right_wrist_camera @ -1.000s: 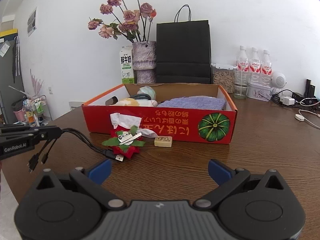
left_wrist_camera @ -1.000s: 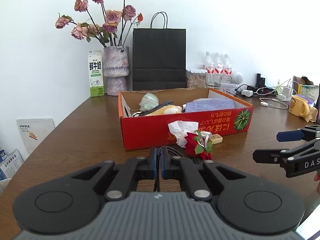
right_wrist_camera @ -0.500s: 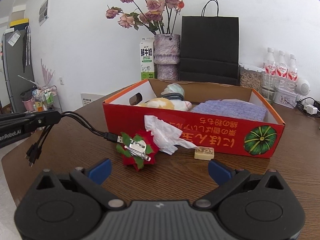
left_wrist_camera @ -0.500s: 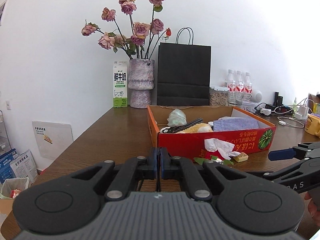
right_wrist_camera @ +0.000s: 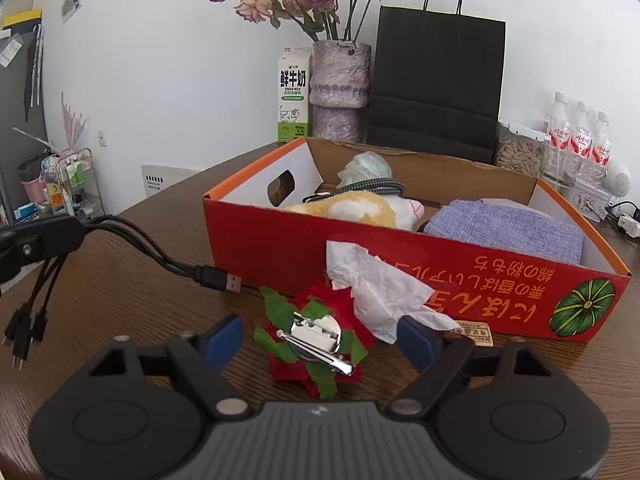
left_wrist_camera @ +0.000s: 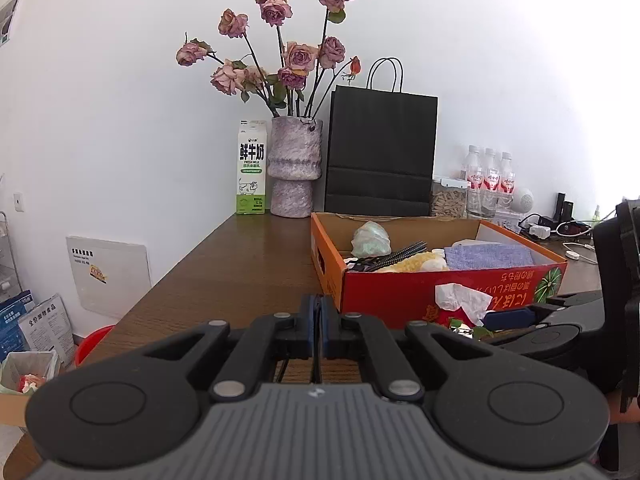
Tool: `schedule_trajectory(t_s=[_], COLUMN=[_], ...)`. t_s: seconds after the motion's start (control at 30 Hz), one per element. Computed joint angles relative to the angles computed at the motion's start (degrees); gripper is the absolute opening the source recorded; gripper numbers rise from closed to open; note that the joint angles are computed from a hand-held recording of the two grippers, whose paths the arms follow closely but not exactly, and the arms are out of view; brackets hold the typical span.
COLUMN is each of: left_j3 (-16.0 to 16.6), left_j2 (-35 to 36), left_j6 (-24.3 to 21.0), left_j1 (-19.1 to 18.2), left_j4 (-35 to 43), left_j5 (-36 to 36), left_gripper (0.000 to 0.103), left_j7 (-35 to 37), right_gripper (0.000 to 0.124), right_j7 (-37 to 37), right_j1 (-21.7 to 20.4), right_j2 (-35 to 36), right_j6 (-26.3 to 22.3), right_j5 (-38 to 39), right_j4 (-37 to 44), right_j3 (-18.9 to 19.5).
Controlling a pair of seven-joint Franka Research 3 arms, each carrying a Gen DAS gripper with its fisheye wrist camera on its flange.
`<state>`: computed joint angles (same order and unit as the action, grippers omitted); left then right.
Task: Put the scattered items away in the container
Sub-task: 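Grasp the red strawberry holder with the right gripper, then carry the strawberry holder over the box and open the right gripper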
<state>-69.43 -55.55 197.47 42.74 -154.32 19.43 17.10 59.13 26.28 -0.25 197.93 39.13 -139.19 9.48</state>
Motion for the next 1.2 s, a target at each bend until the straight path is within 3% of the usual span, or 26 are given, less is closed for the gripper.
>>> schedule_trajectory(t_s=[0.07,0.1,0.2,0.4,0.87,1.0,1.2], left_j3=[-0.1,-0.11,0.12,0.96,1.78,1.69,-1.0], left_j2=[-0.08,-0.05,-0.17,-1.11,-5.91,-6.36,-6.52], left_j6=[0.87,1.39,1.48,0.59,-1.0,0.04,2.21], left_j1=[0.32,0.37,-0.07,-1.63,-1.92,0.96,8.82], left_j4=[-0.15,-0.27,-0.38,-0.39,2.95,6.37,14.08], left_j5=[-0.15,-0.28,-0.69,-0.98,0.11,0.61,-0.39], left_gripper=[0.004,0.004,0.004,0.004,0.004,0.004,0.004], left_j7=[0.02,0.07,0.43,0.89,-0.56,0.38,0.43], right_gripper=[0.045,0.042,0.041,0.041,0.041,0.041,0.041], right_j7=[7.88,11.34,16.76,31.39,39.83,40.53,43.39], right_j1=[-0.39,-0.5,-1.01,0.04,-2.79,-4.1,-6.28], right_j2=[-1.01,-1.57,-3.12,-6.79,-11.67,-11.35,-9.31], right_j6=[-0.68,-0.61,0.72,2.58,8.41,9.58,11.19], right_j5=[-8.55,-12.37,-19.26,-36.76,-48.62,-50.28,-53.98], right_j4=[-1.87,-2.8,-5.28,-9.52,-12.27,-10.74,-7.05], right_j3=[-1.46,-2.21,-3.26,-9.4,-13.79,-14.46,-15.52])
